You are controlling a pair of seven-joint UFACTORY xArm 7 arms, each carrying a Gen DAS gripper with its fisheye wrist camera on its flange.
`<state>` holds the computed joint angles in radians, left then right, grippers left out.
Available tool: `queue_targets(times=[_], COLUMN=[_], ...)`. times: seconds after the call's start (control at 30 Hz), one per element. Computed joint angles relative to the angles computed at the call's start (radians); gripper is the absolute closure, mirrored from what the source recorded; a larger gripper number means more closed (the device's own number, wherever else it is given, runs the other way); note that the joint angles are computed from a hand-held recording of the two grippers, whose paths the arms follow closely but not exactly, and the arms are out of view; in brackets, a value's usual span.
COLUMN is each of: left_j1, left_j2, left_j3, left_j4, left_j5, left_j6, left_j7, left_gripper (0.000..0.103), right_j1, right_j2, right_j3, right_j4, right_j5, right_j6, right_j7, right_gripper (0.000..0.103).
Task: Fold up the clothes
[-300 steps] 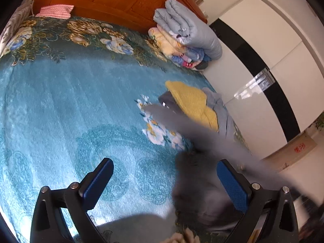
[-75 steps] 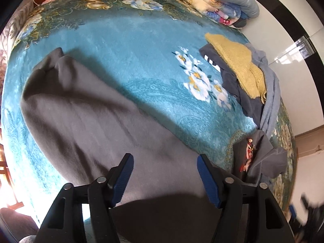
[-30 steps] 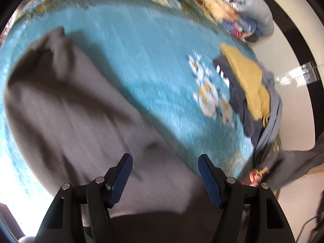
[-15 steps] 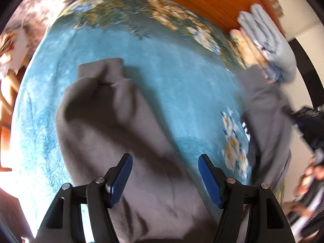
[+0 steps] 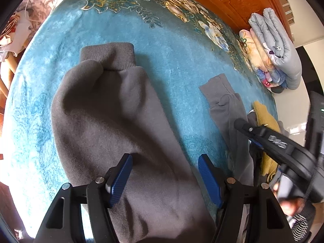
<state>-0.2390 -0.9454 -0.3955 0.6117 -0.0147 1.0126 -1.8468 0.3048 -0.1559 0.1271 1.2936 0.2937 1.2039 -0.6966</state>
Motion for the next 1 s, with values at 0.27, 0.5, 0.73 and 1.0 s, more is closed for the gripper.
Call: queue_targets(times=[0.27, 0.5, 0.73, 1.0], left_j1=[-0.023, -0.039, -0.03, 0.037], left_j2=[0.016, 0.157, 0.37, 0.553], left_j3=[0.012, 0.11, 0.244, 0.251], left_j4=[0.016, 0.04, 0.115, 0.24], left_j5=[0.0, -0.018, -0.12, -0.105], left_j6=[-0.048, -0.272, -0.431, -0.393], left_j7=[0.048, 0.247, 0.439, 0.531], left_gripper=[0.032, 0.031, 0.03, 0.042], right_j1=[-0.103, -0.328, -0.51, -0.622], right_j2=[0.0, 0.066, 0.141, 0.193], right_j3=[-0.149, -0.256, -0.297, -0.294], right_j4=[0.154, 0.203, 0.213, 0.214], right_j5=[0.303, 0.337, 0.244, 0.184], right_j6=[0.218, 0.281, 0.304, 0.312], right_j7=[-0.115, -0.115, -0.135, -0.14], right_gripper=[0.04, 0.04, 0.04, 0.04])
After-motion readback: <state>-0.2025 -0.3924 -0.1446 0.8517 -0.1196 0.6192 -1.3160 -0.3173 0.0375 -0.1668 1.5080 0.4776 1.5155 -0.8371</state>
